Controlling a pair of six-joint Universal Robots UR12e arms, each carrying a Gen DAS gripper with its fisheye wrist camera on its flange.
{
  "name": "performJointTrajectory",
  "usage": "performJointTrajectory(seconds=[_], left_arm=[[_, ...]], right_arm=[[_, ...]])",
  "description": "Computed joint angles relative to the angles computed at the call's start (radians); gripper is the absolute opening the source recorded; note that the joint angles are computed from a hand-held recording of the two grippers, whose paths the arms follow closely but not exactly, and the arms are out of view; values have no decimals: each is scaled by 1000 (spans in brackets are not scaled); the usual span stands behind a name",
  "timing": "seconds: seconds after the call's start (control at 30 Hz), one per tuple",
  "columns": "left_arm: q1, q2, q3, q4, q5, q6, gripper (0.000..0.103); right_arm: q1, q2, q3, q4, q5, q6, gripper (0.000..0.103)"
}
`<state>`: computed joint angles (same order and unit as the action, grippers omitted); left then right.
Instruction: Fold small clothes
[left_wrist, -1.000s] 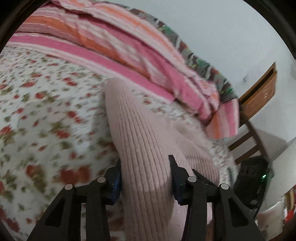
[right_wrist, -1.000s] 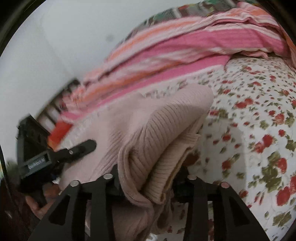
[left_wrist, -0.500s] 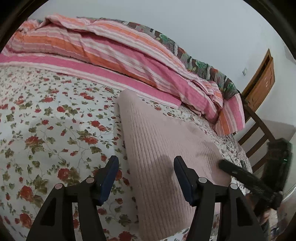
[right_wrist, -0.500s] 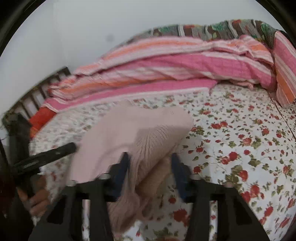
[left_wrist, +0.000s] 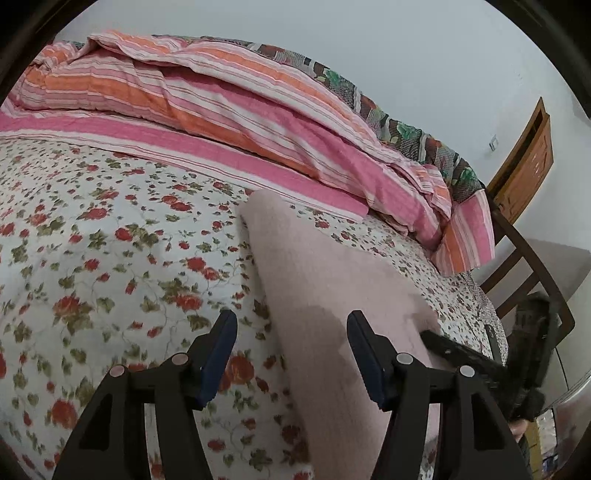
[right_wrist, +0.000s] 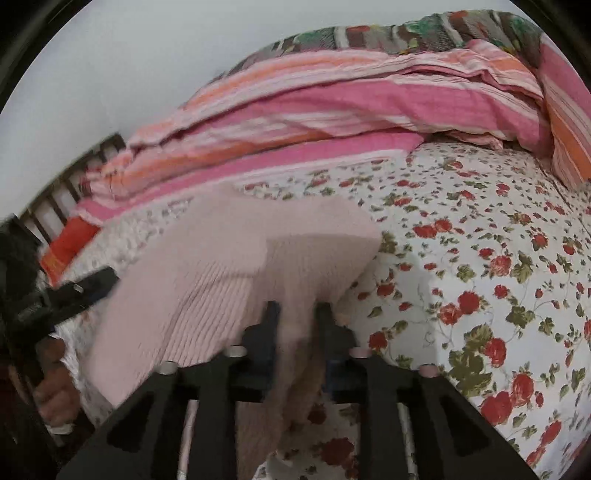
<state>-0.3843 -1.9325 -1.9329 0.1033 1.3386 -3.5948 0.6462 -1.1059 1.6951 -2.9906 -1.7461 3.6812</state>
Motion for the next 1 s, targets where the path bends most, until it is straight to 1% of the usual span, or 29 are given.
performJointTrajectory(seconds=[0.07, 0.17, 0.2, 0.23, 0.3, 0.37, 0.43, 0.5, 0.6, 0.67, 0.8, 1.0], left_arm=[[3, -12, 27, -32, -8, 17, 60], [2, -35, 75, -91, -16, 34, 60], [2, -42, 88, -109, -16, 32, 60], [2, -52, 108, -140, -14, 27, 60], [-1, -67, 131, -169, -8, 28, 60], [-10, -78, 147, -195, 19, 38, 62], [-21, -87, 151, -189, 54, 63, 62], [-35, -96, 153, -172, 106, 83, 68], [-49, -108, 146, -126, 160, 105, 71], [-55, -115, 145, -103, 186, 108, 73], [-52, -122, 143, -83, 185, 110, 76], [-53, -129, 142, -61, 187, 106, 77]], right_arm=[[-9, 1, -6, -6, 11, 12, 53], [-26, 16, -38, 39, 45, 43, 55], [-35, 24, -48, 44, 78, 61, 56], [-38, 31, -52, 40, 89, 76, 56], [-41, 45, -61, 36, 96, 91, 57], [-42, 55, -68, 44, 92, 93, 60], [-45, 65, -66, 24, 92, 86, 62], [-47, 75, -66, -1, 82, 73, 63], [-36, 94, -81, -12, 23, 38, 64], [-30, 100, -85, -17, -3, 22, 64], [-34, 103, -78, -42, 7, 23, 65], [-35, 105, -72, -64, 8, 23, 65]])
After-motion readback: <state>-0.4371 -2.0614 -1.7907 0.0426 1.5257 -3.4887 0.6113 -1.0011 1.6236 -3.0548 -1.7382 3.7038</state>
